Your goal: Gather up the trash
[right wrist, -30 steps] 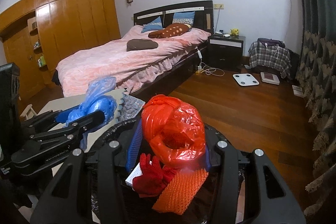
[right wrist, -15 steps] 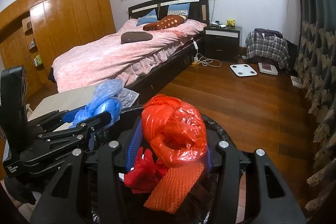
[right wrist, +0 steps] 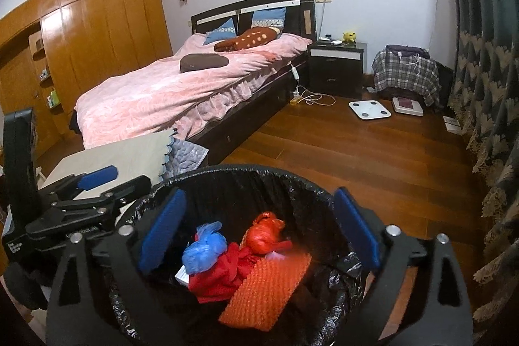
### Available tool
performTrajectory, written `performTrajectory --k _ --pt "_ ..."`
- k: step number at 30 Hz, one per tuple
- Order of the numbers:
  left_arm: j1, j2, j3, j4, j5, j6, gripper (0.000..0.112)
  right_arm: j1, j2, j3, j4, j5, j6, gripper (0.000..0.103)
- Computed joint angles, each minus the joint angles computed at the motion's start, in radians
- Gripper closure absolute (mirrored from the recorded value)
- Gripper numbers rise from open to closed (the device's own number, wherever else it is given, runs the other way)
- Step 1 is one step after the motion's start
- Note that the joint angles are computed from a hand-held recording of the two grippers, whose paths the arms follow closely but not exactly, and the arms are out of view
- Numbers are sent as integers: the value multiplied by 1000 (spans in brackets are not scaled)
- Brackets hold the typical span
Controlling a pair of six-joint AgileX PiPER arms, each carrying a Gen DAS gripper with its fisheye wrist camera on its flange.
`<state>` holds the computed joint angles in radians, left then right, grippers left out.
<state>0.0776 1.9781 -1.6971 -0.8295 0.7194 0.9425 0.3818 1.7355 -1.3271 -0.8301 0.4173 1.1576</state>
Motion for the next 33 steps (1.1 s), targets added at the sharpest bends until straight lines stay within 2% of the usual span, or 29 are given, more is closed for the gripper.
performTrajectory --k 1,5,18,33 --pt "8 -7 2 -4 -3 2 22 4 -3 -3 -2 6 4 5" --pt "39 -35 10 -18 2 9 16 9 -13 -14 50 11 -36 5" --pt "136 -144 68 23 7 -26 16 76 -25 -101 162 76 -184 5" --pt "258 -285 180 -24 42 38 16 193 -11 -238 249 193 -291 5"
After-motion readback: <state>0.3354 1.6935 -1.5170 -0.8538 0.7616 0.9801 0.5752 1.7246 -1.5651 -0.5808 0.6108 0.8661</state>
